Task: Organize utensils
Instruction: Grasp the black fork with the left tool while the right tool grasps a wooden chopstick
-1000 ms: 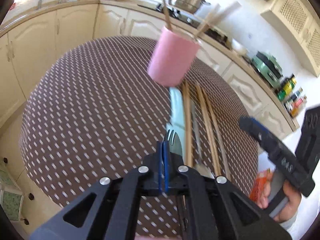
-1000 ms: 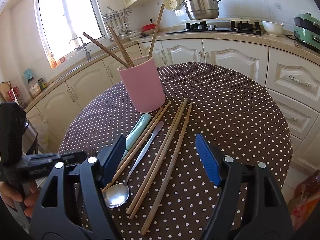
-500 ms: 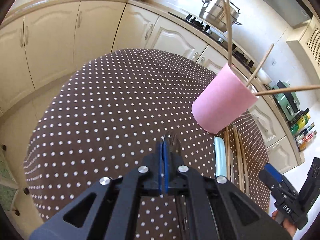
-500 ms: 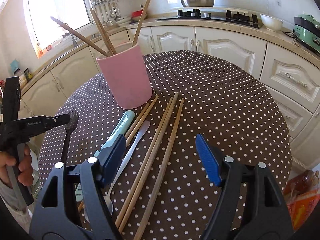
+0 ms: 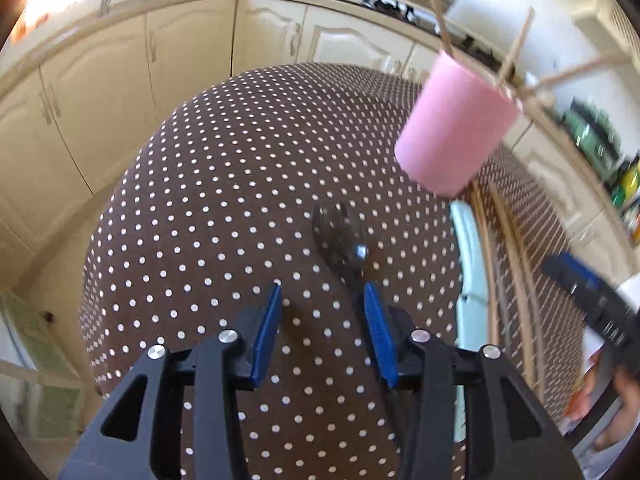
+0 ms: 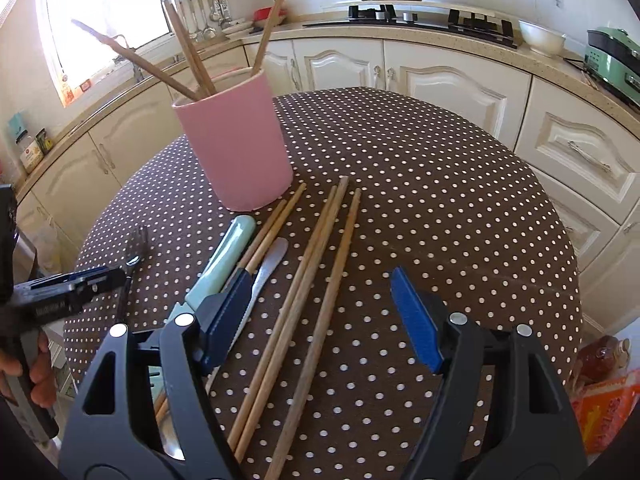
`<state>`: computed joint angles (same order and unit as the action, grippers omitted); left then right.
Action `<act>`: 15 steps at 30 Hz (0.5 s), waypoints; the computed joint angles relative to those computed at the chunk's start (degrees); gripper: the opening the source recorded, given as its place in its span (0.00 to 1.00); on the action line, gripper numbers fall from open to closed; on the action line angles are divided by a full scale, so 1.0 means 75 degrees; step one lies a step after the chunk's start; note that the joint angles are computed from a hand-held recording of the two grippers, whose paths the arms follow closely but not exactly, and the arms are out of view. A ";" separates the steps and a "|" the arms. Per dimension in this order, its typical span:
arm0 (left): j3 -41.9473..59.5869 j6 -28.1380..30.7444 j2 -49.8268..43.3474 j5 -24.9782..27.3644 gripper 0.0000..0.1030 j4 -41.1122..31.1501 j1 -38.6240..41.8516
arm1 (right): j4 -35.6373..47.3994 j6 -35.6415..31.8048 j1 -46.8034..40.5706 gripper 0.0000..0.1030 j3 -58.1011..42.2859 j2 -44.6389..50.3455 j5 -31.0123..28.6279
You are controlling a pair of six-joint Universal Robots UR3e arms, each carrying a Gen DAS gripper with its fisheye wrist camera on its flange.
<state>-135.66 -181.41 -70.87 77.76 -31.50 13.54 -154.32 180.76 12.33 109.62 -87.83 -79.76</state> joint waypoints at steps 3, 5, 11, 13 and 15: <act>0.0353 -0.0100 -0.0354 0.0352 0.41 -0.0103 -0.0450 | 0.0171 -0.0068 -0.0036 0.70 -0.0108 0.0034 -0.0077; 0.0578 -0.0153 -0.0728 0.0770 0.40 0.0076 -0.0826 | 0.0331 -0.0065 -0.0061 0.70 -0.0232 0.0088 -0.0127; 0.0835 -0.0360 -0.1207 0.0893 0.11 0.0391 -0.0765 | 0.1690 -0.0387 -0.0212 0.61 -0.1196 0.0488 -0.0031; 0.0752 -0.0389 -0.1206 0.0610 0.10 0.0556 -0.0541 | 0.2226 -0.0570 -0.0200 0.56 -0.1661 0.0722 -0.0064; 0.0338 -0.0418 -0.0798 -0.0338 0.10 0.0634 0.0157 | 0.2844 -0.0777 -0.0238 0.50 -0.2079 0.0933 0.0080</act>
<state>-133.12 -184.54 -76.85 75.22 -26.75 14.72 -133.00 174.94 10.55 94.03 -80.84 -79.16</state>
